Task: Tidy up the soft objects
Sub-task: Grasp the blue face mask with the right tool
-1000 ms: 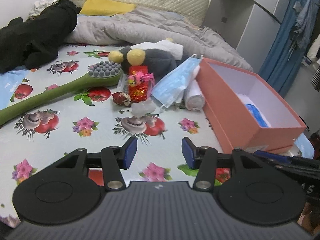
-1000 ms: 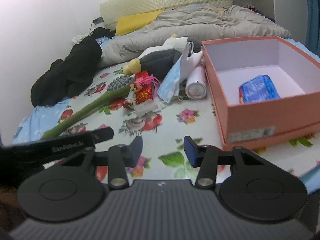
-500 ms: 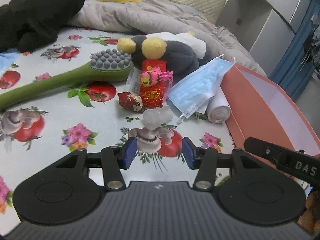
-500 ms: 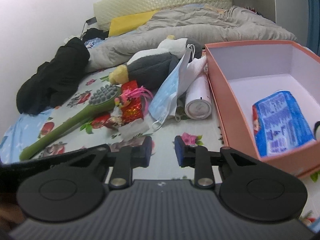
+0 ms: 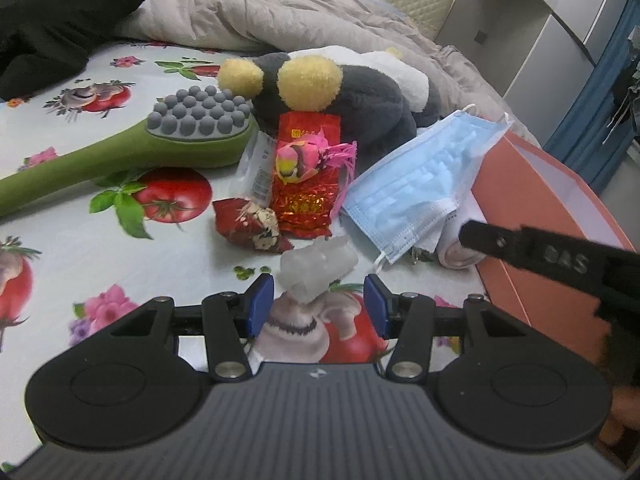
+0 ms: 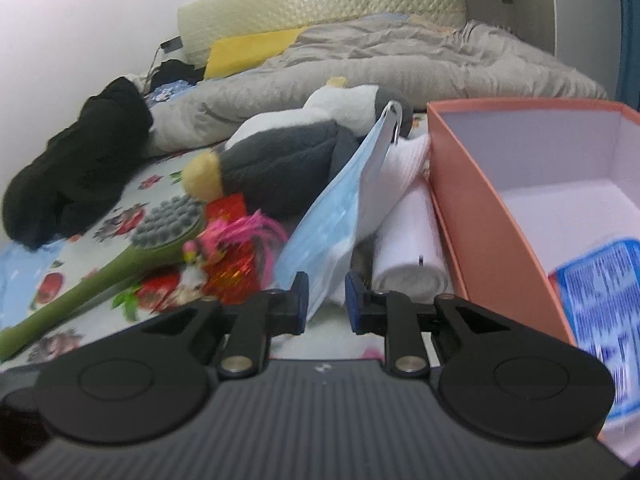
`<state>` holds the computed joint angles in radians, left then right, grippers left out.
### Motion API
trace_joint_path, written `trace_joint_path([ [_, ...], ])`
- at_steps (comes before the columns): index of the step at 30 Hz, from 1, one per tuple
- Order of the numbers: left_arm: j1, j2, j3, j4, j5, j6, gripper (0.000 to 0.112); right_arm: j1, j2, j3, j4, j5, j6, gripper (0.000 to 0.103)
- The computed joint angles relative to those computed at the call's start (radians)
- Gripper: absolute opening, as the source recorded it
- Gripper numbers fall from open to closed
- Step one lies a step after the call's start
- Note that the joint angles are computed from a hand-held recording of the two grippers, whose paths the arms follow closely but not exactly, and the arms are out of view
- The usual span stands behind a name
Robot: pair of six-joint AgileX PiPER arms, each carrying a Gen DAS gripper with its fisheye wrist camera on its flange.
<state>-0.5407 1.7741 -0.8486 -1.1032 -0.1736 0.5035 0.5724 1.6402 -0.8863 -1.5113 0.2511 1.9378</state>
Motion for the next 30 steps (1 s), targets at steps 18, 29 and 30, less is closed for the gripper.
trace_joint_path([
  [18,0.027,0.124,-0.073,0.222,-0.024,-0.171,0.043,-0.023,0.179,-0.151,-0.069,0.051,0.036,0.012],
  [29,0.012,0.06,-0.005,0.176,-0.05,-0.148,0.028,0.024,0.093,-0.095,-0.028,0.072,-0.016,0.005],
  [30,0.008,0.045,0.01,0.159,-0.054,-0.139,0.028,0.033,0.081,-0.088,-0.006,0.077,-0.032,0.005],
])
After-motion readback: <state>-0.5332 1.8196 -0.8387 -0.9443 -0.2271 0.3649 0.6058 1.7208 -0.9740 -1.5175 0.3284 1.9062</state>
